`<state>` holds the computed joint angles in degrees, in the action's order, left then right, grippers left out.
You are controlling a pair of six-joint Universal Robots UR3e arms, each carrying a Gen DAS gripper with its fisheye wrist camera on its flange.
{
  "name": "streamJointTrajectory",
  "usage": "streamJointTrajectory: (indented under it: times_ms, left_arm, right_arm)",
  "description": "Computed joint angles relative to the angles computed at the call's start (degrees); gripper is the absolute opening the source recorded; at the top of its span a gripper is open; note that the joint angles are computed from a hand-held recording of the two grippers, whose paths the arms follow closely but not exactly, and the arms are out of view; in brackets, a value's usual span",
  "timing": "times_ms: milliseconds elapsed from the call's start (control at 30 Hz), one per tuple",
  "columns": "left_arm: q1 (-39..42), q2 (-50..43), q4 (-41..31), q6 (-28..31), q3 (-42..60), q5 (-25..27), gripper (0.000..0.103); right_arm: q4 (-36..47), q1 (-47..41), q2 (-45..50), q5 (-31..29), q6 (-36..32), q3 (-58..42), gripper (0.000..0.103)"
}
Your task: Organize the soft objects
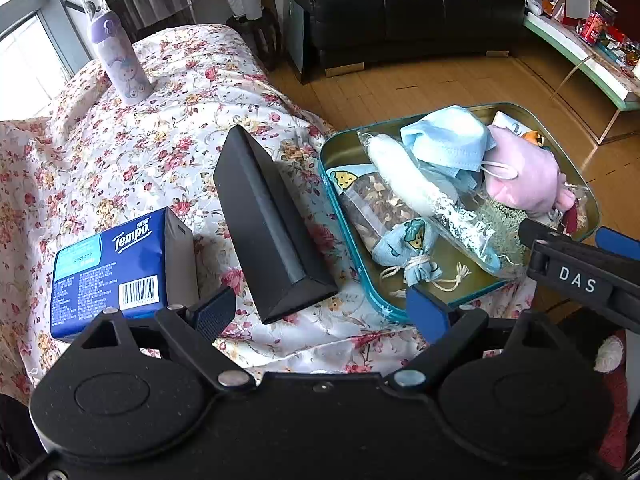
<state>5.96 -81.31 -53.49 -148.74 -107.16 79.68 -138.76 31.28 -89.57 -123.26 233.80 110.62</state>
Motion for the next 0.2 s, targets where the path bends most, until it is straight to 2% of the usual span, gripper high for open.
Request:
streamJointTrajectory:
  times_ms: [200]
  left_arm:
    - [0.2,0.1,0.2,-0.2,-0.3,-0.1,0.089]
  right_arm:
    - [0.7,0.3,0.4,-0.4,0.4,-0.6,0.09]
